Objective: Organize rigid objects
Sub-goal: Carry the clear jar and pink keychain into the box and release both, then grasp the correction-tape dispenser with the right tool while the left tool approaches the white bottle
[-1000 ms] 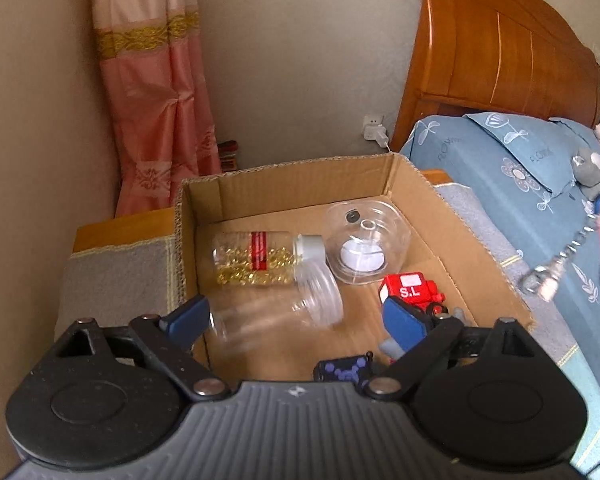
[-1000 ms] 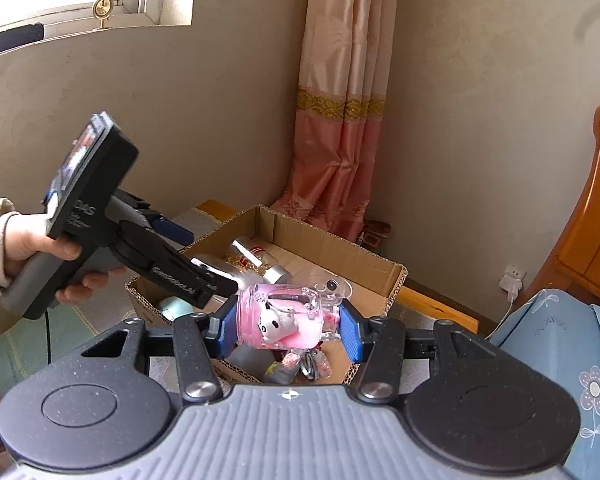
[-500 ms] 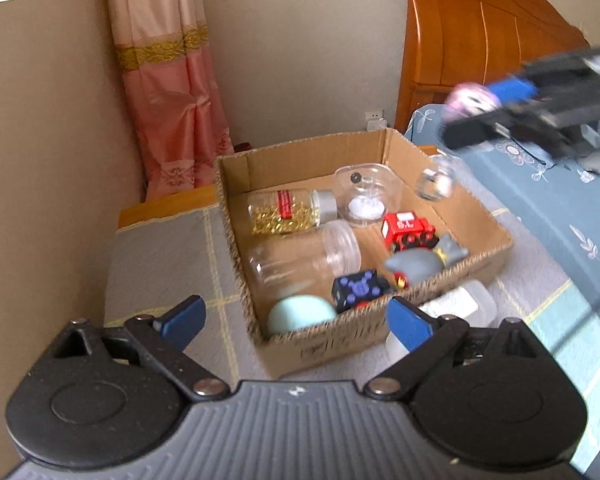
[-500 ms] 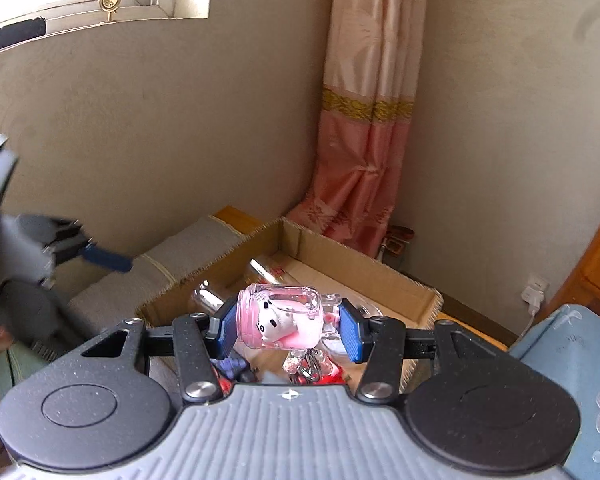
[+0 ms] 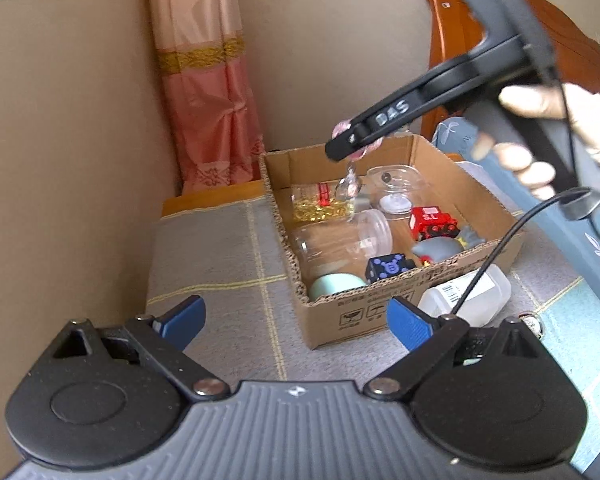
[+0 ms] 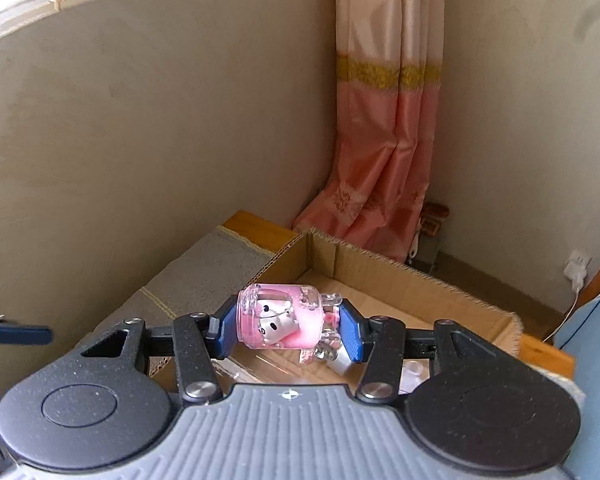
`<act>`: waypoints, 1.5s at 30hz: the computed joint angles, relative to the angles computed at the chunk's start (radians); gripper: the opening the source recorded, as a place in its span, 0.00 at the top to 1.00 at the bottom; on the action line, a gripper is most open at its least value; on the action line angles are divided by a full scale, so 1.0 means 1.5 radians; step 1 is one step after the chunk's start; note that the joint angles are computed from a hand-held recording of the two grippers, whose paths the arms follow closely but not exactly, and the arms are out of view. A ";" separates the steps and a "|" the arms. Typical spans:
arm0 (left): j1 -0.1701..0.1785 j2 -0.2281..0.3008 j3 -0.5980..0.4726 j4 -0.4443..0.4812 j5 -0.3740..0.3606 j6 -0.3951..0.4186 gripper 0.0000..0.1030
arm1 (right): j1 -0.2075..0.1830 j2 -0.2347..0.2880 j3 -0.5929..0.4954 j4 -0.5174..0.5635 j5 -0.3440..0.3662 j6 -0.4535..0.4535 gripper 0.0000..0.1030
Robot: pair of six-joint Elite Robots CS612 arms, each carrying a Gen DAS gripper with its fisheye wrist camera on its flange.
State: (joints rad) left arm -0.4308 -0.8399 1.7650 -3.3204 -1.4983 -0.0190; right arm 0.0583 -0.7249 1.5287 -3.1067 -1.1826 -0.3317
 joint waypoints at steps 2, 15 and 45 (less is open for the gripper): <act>0.003 -0.001 0.002 0.002 -0.004 -0.006 0.06 | 0.005 0.009 -0.012 0.016 -0.009 0.014 0.45; -0.001 -0.005 0.018 -0.016 -0.009 -0.023 0.05 | -0.002 -0.019 0.062 -0.085 -0.041 0.039 0.00; -0.023 0.008 0.045 -0.051 -0.015 -0.031 0.05 | 0.024 0.026 0.239 -0.276 -0.345 0.288 0.00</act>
